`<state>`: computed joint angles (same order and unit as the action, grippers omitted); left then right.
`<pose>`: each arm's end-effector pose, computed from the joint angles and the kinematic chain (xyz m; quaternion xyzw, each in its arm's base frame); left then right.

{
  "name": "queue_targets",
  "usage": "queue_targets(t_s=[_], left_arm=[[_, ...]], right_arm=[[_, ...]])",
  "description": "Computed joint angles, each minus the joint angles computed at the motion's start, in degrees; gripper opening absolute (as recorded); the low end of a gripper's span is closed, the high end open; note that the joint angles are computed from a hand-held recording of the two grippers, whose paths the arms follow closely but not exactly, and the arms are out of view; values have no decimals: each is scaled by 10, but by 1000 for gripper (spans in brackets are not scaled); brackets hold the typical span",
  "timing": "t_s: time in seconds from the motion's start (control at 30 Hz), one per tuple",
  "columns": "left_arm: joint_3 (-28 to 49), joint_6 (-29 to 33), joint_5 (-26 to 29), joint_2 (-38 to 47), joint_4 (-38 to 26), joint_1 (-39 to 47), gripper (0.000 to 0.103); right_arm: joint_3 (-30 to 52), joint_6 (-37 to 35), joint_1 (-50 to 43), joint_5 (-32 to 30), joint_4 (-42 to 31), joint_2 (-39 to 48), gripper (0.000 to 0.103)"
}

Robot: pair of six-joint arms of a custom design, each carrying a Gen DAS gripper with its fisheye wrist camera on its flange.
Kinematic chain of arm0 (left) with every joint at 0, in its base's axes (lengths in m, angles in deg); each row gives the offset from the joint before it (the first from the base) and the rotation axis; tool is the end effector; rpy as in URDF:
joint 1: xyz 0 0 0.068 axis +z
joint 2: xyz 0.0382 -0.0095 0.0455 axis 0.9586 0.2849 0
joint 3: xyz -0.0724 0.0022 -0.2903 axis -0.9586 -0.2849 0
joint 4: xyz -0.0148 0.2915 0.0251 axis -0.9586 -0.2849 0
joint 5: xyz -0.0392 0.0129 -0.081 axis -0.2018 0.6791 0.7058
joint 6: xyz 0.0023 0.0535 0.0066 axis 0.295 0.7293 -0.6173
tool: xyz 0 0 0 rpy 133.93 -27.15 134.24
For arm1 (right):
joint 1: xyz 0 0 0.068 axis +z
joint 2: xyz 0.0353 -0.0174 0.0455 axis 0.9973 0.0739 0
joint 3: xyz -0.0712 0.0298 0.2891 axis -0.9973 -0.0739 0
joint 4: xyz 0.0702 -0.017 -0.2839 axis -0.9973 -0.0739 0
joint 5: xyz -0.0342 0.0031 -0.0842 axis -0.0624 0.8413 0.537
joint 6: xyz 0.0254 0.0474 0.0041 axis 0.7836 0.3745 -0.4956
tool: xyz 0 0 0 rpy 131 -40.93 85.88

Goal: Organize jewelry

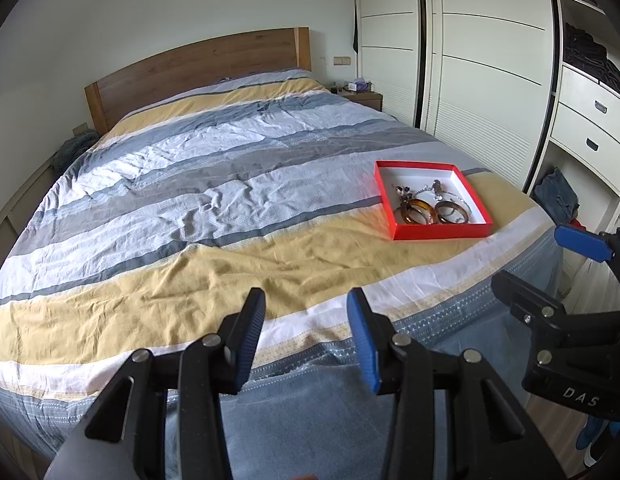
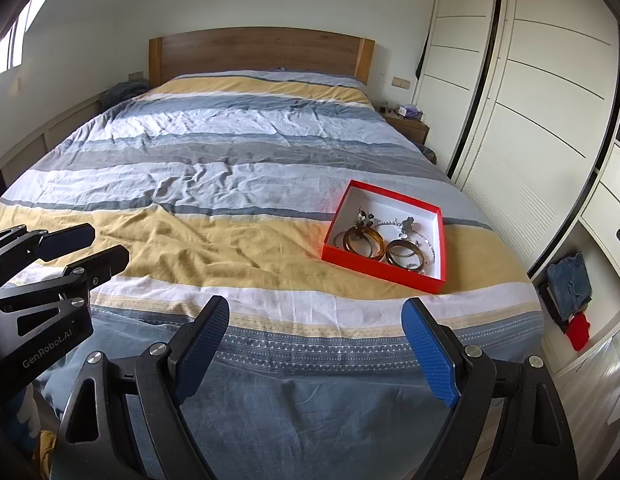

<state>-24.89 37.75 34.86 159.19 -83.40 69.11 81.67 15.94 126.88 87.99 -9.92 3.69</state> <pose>0.2990 -0.0260 0.2739 0.1286 0.9049 -0.0258 0.4049 0.2739 0.2127 0.2825 -0.0256 0.9146 -0.0678 0.3977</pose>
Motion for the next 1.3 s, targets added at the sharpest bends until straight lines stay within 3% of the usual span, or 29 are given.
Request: queue_targets(t_s=[1.3], left_arm=[[-6, 4, 6, 12, 6, 2, 40]], right_arm=[[7, 7, -4, 4, -14, 18, 87]])
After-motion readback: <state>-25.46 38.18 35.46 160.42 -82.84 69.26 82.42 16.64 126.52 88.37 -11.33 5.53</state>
